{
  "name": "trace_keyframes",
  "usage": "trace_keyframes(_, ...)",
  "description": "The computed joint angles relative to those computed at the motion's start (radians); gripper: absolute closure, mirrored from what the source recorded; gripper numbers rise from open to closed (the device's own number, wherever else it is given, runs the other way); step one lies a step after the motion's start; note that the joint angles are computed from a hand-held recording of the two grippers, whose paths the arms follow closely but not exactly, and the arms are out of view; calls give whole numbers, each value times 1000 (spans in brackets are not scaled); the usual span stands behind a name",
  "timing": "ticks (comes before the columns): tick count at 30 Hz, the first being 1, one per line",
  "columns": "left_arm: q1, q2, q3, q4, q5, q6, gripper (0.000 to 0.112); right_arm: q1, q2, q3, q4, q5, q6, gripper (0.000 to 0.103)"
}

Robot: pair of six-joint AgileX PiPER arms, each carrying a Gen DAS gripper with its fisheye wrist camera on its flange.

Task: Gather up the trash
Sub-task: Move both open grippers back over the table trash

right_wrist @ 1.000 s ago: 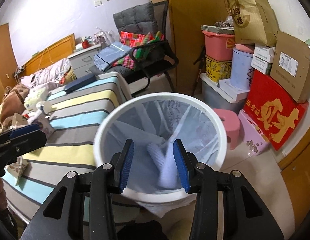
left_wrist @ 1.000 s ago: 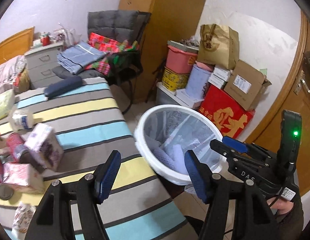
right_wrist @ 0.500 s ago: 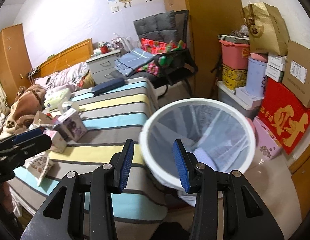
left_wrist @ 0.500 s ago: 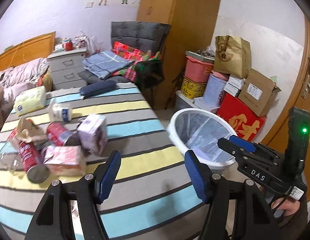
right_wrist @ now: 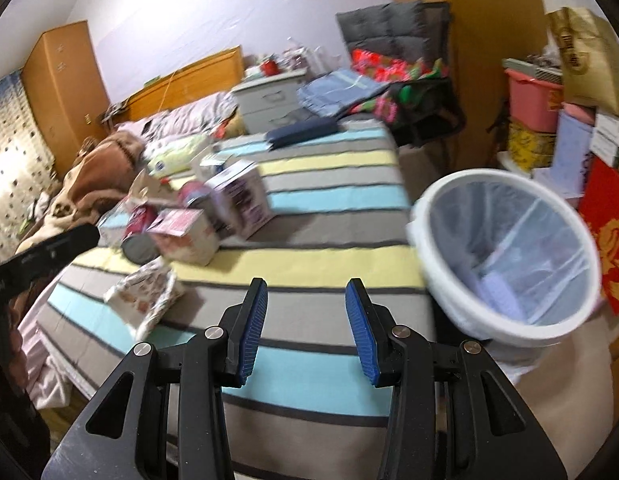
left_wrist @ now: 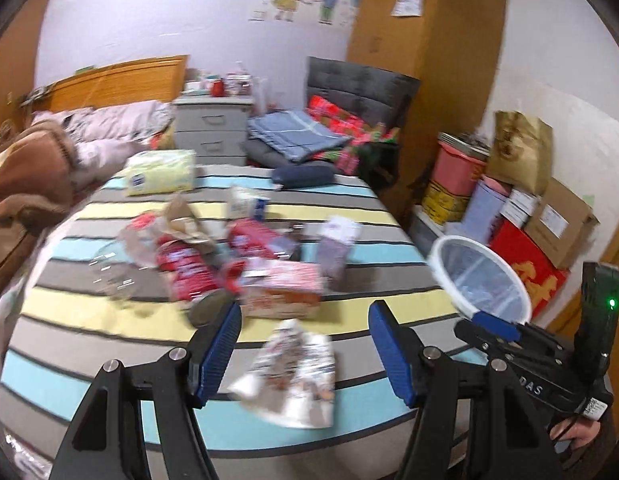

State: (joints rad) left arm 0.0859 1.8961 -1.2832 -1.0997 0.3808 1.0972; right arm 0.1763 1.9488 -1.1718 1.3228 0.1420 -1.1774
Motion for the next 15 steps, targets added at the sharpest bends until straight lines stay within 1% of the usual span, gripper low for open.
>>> trace_keyframes(2, 43, 4, 3, -3, -1, 4, 46, 12, 8, -10, -22, 14, 28, 61)
trace_keyframes(4, 73, 13, -2, 15, 3, -15, 46, 33, 22, -33, -105, 31, 113, 61)
trace_keyframes(6, 104, 19, 4, 0, 7, 6, 46, 52, 32, -45, -129, 43, 135, 61)
trace_keyframes(9, 136, 28, 9, 3, 10, 8, 46, 85, 60, -79, -223, 63, 232, 61)
trace_keyframes(10, 148, 35, 6, 6, 15, 10, 46, 94, 68, -86, -234, 68, 247, 61)
trace_keyframes(15, 186, 70, -25, 26, 44, -1, 46, 140, 133, -166, -411, 103, 445, 61)
